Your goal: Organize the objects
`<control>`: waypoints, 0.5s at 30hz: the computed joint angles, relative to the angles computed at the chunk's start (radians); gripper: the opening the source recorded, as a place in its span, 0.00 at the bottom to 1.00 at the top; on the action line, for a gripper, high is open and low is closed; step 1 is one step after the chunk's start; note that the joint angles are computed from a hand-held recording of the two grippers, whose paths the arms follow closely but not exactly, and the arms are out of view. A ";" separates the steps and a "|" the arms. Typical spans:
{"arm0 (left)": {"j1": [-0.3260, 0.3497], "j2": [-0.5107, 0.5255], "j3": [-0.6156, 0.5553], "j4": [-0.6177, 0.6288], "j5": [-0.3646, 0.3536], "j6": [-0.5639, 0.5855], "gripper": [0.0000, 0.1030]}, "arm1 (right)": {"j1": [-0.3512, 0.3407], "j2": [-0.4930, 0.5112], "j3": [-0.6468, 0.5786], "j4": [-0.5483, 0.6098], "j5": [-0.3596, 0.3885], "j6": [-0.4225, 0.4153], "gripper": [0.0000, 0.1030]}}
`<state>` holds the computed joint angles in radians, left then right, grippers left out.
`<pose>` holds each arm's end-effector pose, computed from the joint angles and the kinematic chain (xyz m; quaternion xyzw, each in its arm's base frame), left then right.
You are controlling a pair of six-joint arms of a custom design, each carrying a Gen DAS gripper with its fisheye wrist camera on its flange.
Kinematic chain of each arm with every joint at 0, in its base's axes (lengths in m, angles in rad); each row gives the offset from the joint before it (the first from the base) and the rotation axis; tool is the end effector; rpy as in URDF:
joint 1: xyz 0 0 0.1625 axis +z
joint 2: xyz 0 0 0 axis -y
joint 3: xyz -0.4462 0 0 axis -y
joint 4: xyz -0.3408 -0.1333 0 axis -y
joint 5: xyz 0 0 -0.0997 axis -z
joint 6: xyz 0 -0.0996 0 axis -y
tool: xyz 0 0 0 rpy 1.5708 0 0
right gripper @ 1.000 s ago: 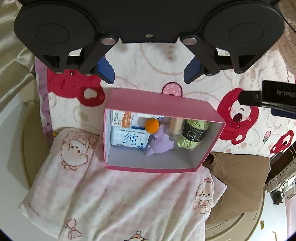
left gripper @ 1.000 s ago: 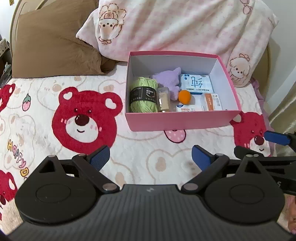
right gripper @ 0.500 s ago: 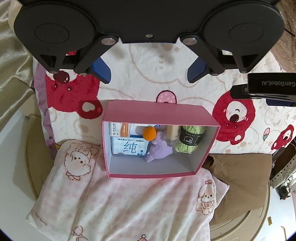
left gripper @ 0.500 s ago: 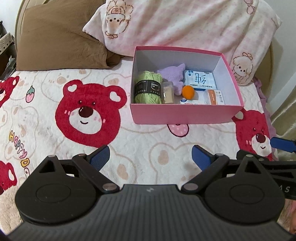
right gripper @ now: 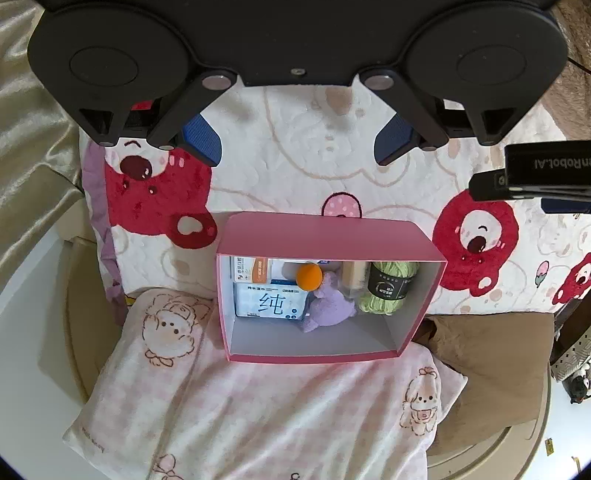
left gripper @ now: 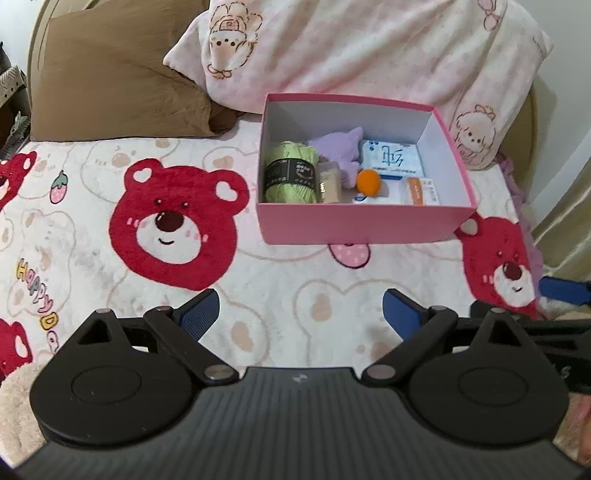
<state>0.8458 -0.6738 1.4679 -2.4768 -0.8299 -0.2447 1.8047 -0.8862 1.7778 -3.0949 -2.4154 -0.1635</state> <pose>-0.3107 -0.6531 0.1359 0.2017 0.9088 -0.2146 0.2955 0.1999 -0.5853 0.2486 0.0462 -0.8750 0.2972 0.3793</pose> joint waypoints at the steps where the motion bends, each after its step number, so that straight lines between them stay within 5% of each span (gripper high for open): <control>1: 0.000 0.000 0.001 0.005 0.006 -0.002 0.93 | 0.000 -0.001 0.001 0.001 -0.003 0.003 0.89; 15: 0.002 -0.014 0.041 -0.020 0.005 -0.018 0.93 | 0.003 -0.019 0.024 -0.010 -0.034 0.022 0.89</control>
